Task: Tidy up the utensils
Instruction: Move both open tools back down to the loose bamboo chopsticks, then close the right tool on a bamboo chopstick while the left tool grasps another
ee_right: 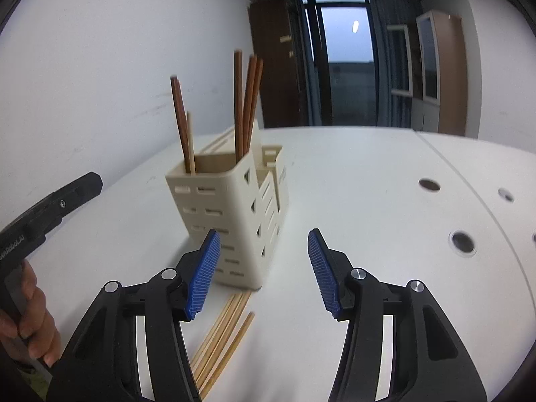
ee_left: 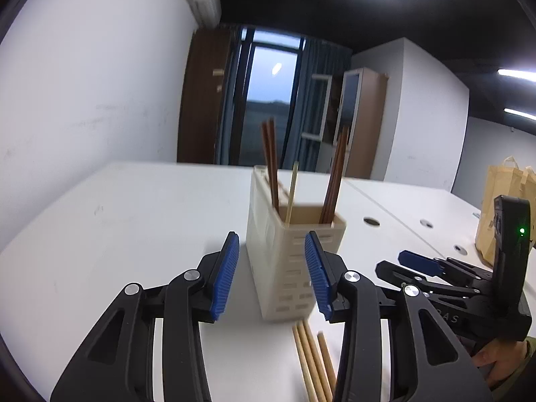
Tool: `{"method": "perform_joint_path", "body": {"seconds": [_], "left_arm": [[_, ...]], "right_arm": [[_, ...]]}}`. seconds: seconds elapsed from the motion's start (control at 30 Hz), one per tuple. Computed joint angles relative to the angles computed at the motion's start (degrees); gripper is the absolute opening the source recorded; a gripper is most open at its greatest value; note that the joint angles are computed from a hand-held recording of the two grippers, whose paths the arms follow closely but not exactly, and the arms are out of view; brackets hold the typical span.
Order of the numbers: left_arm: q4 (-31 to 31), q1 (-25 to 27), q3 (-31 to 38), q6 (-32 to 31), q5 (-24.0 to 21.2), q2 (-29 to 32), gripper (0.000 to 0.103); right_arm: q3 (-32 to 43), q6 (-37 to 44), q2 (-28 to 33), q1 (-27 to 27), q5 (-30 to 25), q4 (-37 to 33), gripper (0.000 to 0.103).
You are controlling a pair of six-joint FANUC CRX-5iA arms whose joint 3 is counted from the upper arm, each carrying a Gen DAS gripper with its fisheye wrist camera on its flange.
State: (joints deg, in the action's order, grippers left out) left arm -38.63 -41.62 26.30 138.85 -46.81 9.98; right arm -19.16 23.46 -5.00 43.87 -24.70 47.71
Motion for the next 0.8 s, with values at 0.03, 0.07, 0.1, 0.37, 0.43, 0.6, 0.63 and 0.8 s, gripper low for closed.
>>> {"method": "perform_joint_path", "body": {"seconds": [0.03, 0.07, 0.1, 0.37, 0.43, 0.6, 0.63, 0.8], "left_arm": [[0.68, 0.21, -0.17, -0.1, -0.51, 0.07, 0.042], [1.32, 0.4, -0.13, -0.56, -0.96, 0.2, 0.042], [2.25, 0.66, 0.08, -1.32, -1.53, 0.43, 0.042], [4.45, 1.08, -1.45, -2.46, -2.86, 0.4, 0.045], [5.53, 1.51, -1.47, -3.15, -3.1, 0.58, 0.046], [8.32, 2.42, -1.0, -5.37, -4.03, 1.38, 0.048], [8.9, 2.57, -0.97, -5.81, -4.12, 1.56, 0.048], [11.24, 3.15, -0.83, -7.83, -4.53, 2.28, 0.049]], "right_arm": [[0.25, 0.81, 0.29, 0.34, -0.75, -0.86, 0.054], [0.45, 1.54, 0.63, 0.72, -1.61, -1.4, 0.054], [0.49, 2.24, 0.83, 1.15, -2.27, -2.11, 0.055], [3.63, 9.43, 3.89, 3.66, -9.15, -10.01, 0.055], [4.84, 11.23, 5.12, 3.93, -11.15, -12.04, 0.055], [8.09, 16.9, 7.05, 4.01, -14.46, -19.16, 0.055], [8.25, 17.08, 7.26, 4.16, -14.93, -19.22, 0.055], [9.6, 18.61, 8.7, 4.35, -17.08, -20.43, 0.055]]}}
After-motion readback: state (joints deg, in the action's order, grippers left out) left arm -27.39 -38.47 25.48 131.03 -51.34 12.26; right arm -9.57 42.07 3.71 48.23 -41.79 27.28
